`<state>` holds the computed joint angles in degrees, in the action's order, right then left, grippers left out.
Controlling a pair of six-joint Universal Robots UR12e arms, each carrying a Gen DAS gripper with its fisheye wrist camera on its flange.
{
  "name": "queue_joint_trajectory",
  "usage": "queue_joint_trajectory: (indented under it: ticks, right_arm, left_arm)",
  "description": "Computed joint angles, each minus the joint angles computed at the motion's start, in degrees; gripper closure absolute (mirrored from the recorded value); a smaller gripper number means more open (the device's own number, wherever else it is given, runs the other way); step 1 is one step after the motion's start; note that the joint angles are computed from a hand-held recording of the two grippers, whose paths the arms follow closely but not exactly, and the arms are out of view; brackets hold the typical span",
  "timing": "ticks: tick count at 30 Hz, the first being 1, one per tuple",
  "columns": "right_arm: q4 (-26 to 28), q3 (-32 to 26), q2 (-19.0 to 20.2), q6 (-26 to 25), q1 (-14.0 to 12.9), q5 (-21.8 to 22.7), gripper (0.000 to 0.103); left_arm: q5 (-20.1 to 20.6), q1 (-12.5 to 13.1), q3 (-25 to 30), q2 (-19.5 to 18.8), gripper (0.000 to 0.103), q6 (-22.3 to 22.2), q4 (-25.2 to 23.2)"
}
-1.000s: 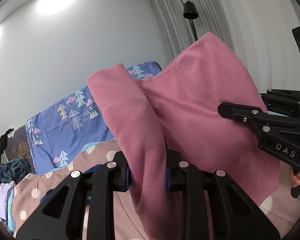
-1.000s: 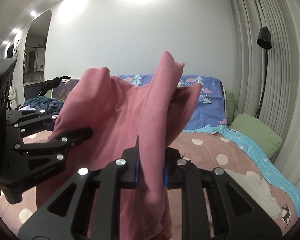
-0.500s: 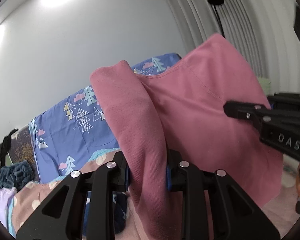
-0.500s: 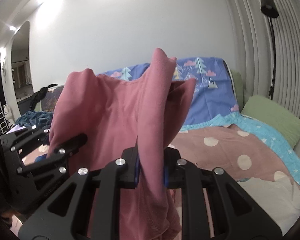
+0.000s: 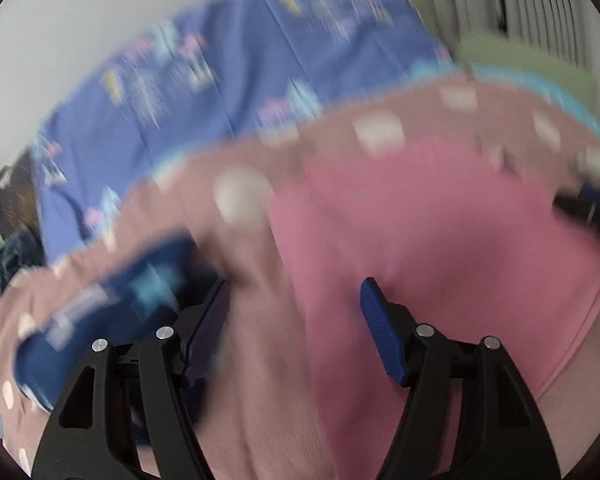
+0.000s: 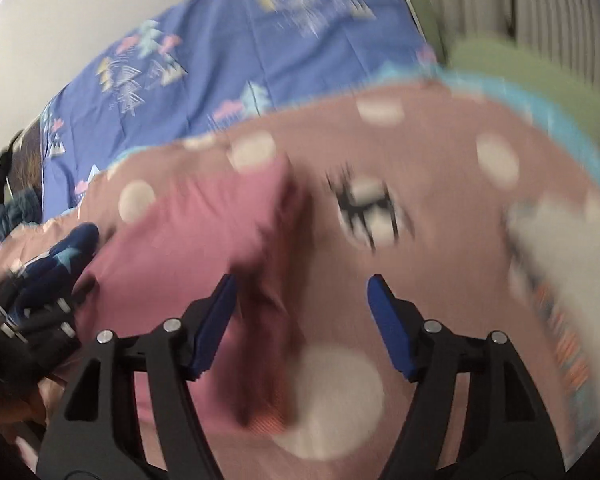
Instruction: Fold small clothes
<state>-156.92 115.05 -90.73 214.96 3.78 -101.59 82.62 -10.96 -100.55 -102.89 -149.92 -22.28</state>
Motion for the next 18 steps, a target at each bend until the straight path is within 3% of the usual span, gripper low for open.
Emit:
queue_joint_trajectory:
  ticks: [2, 5, 9, 13, 16, 18]
  right_arm:
    - [-1.38, 3.03, -1.77, 6.22, -1.94, 6.38, 0.035]
    - [-4.30, 5.82, -4.11, 6.52, -0.68, 5.79, 0.035]
    - [-7.11, 8.25, -7.07, 5.13, 4.34, -1.06, 0.027]
    - [-7.04, 10.27, -10.76, 5.06, 8.53, -4.78, 0.022]
    - [-6.23, 10.24, -12.69, 5.75, 14.33, -14.10, 0.017]
    - [-5.34, 9.91, -13.91, 5.51, 19.60, -22.49, 0.013]
  left_arm:
    - [-1.27, 0.41, -1.59, 0.87, 0.035, -0.91, 1.41]
    - [-6.08, 2.03, -2.18, 3.07, 0.035, -3.12, -3.73]
    - [-10.42, 4.18, -7.20, 7.32, 0.030, -2.84, -1.07]
    - [-15.90, 7.29, -12.31, 13.69, 0.013, -4.90, -2.83]
    - [-17.67, 9.22, -16.62, 19.06, 0.004, -5.78, -0.86]
    - [-20.29, 11.06, -19.12, 23.17, 0.001, -6.21, -0.91]
